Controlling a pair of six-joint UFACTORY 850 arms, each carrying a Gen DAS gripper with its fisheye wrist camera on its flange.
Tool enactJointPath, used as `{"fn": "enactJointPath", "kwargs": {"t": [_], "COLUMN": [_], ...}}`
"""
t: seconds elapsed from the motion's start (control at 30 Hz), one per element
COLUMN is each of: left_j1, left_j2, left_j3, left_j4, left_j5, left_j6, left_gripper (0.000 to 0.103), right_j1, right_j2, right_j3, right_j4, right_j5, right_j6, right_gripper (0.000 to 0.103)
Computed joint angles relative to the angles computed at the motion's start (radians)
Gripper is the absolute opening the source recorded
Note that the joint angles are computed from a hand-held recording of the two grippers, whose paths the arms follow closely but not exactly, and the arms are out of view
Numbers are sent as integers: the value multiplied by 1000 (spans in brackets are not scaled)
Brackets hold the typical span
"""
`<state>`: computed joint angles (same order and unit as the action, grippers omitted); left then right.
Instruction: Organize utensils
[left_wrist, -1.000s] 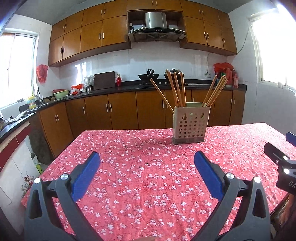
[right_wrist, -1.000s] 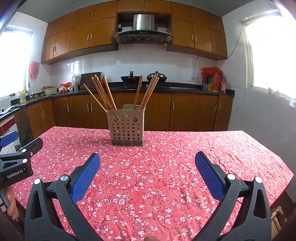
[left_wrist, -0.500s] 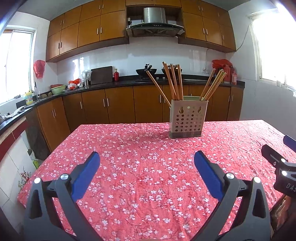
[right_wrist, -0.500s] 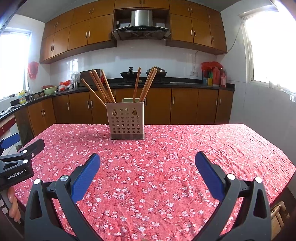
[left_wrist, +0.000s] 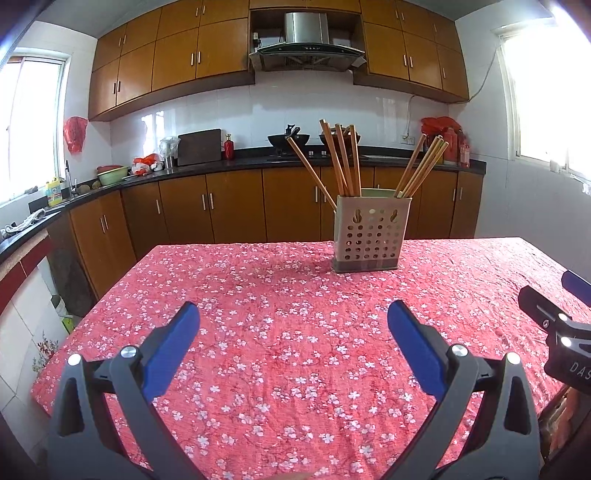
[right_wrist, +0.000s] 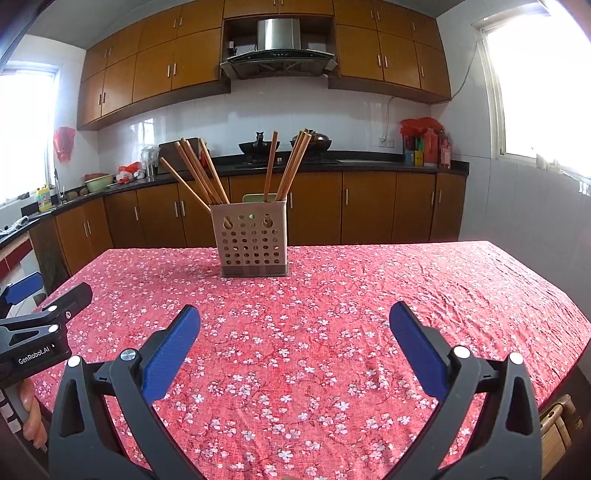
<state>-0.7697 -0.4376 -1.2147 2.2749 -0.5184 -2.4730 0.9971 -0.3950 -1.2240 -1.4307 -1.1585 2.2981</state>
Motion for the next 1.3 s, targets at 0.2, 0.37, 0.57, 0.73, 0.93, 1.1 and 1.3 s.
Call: {"fn": "enactJointPath", "kwargs": {"t": [0.2, 0.37, 0.57, 0.73, 0.93, 1.1, 1.3], "left_j1": [-1, -2, 2, 2, 3, 3, 3], "left_j2": [-3, -4, -4, -4, -4, -4, -3], "left_j3": [-1, -3, -3, -2, -3, -2, 0], "left_j4": [5, 2, 22, 24, 28, 30, 29], "left_j5": [0, 0, 9, 9, 12, 12, 12], "left_j6": [-3, -1, -11, -14, -17, -19, -20], "left_gripper": [99, 99, 99, 99, 99, 99, 99], "right_j1": [-3, -4, -4, -4, -7, -6, -7], "right_j2": [2, 3, 5, 6, 4, 4, 6], "right_j3": [4, 6, 7, 9, 8, 8, 10], "right_j4": [-2, -4, -2, -2, -2, -3, -3], "right_j5": [10, 13, 16, 17, 20, 19, 20], "right_j6": [6, 9, 11, 13, 14, 15, 15], "right_gripper": [101, 101, 101, 101, 101, 101, 101]}}
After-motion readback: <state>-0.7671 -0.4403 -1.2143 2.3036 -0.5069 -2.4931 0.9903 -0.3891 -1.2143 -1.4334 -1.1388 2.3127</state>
